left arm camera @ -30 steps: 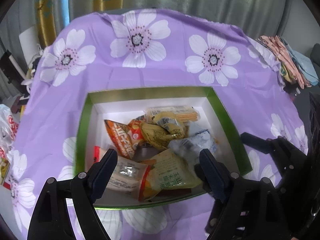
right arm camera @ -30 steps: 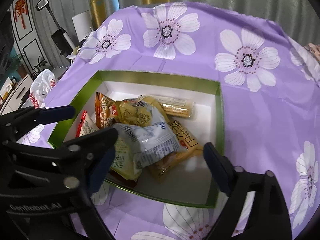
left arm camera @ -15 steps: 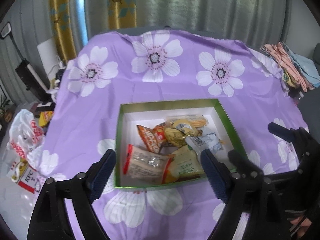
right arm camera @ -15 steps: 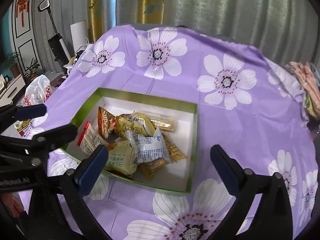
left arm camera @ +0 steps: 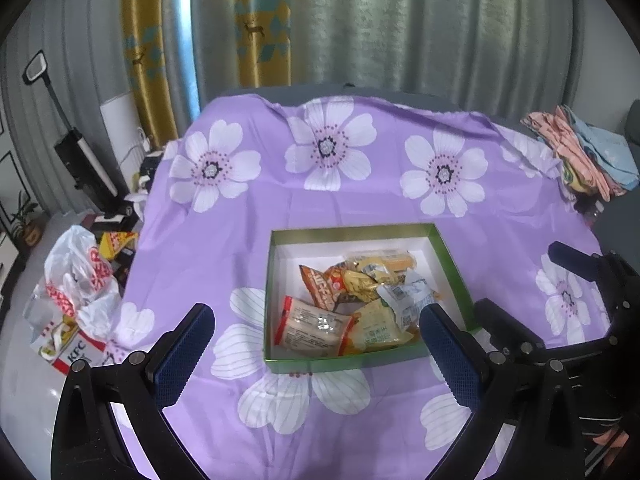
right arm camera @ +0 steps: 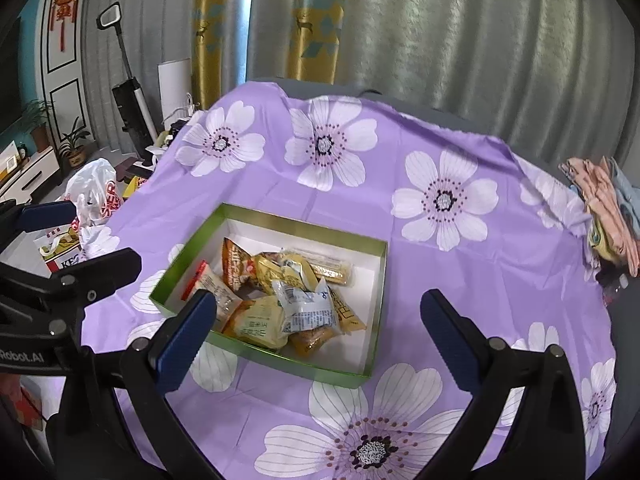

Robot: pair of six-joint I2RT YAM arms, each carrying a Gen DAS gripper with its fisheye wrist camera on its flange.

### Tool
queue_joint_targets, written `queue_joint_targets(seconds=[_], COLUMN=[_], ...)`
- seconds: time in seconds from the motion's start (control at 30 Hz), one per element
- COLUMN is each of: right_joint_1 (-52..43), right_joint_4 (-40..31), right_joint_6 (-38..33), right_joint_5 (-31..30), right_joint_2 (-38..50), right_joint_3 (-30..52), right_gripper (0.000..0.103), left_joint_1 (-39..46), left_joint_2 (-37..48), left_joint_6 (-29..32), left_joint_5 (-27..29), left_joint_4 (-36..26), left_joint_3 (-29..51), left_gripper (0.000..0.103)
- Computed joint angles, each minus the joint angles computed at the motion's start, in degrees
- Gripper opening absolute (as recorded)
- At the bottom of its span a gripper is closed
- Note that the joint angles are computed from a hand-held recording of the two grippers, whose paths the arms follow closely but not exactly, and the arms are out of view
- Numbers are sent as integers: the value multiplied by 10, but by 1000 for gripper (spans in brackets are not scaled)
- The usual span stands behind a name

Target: Organize snacks

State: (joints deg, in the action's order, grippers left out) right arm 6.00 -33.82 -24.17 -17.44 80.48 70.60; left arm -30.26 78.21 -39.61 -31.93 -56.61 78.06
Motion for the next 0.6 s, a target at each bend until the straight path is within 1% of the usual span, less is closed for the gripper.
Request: queue_joint_targets(seconds=[0.23,0.6], right_joint_1=[-7,-11], right_joint_4=[-24,-40], right_joint_6=[-6,-7], right_joint_5=[-7,-8], right_joint_2=[-29,-39], right_joint_3=[13,28], right_gripper=[103,103], left_joint_1=[-8,-10], left_joint_2=[-14,-14], left_joint_6=[-15,-22], left_joint_5=[-21,-30], left_joint_4=[-36,-53], left_joint_3=[20,30], left_gripper=[102,102])
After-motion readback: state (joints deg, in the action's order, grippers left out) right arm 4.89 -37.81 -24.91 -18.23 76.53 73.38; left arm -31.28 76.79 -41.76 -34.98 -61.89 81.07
